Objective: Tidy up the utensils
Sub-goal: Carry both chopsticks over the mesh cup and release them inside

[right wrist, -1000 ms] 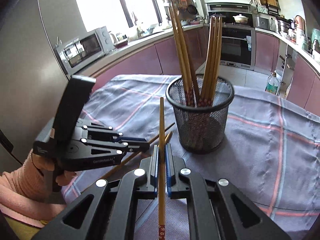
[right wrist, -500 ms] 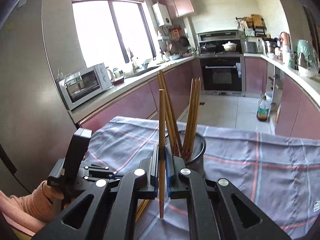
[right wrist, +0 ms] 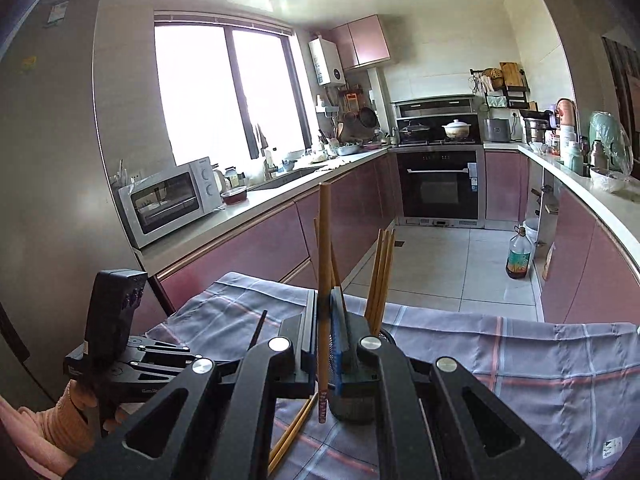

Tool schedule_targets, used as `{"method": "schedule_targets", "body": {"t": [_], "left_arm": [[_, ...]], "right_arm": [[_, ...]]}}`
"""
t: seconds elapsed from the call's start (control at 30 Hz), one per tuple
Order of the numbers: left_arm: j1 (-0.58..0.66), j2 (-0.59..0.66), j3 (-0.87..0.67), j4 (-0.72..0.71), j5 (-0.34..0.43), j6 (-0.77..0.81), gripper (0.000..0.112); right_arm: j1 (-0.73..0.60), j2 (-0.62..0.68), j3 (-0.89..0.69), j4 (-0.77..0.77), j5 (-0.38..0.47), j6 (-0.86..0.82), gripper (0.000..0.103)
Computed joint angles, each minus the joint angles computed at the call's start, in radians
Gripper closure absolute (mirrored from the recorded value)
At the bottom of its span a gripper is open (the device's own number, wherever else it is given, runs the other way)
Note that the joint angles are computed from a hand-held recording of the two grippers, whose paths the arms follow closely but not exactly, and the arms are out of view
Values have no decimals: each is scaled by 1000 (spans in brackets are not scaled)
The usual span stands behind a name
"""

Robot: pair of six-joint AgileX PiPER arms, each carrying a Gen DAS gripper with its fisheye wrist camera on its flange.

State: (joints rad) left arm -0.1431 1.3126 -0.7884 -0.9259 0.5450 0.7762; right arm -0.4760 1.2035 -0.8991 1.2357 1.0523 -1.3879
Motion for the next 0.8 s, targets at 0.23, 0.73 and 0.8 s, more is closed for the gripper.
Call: {"method": "schedule_targets", "body": {"t": [0.23,0.73,0.8], "left_arm": [[27,-70,-20,-24,35,-1,105],[76,-136,-21,-38,84,-6,105],[89,-144,-25,-43,95,-4,105]], "right_arm": [[-17,5,-35,39,4,3,98],[37,78,-111,90,-108,13,98],[46,88,-118,93,-122,19,98]]}}
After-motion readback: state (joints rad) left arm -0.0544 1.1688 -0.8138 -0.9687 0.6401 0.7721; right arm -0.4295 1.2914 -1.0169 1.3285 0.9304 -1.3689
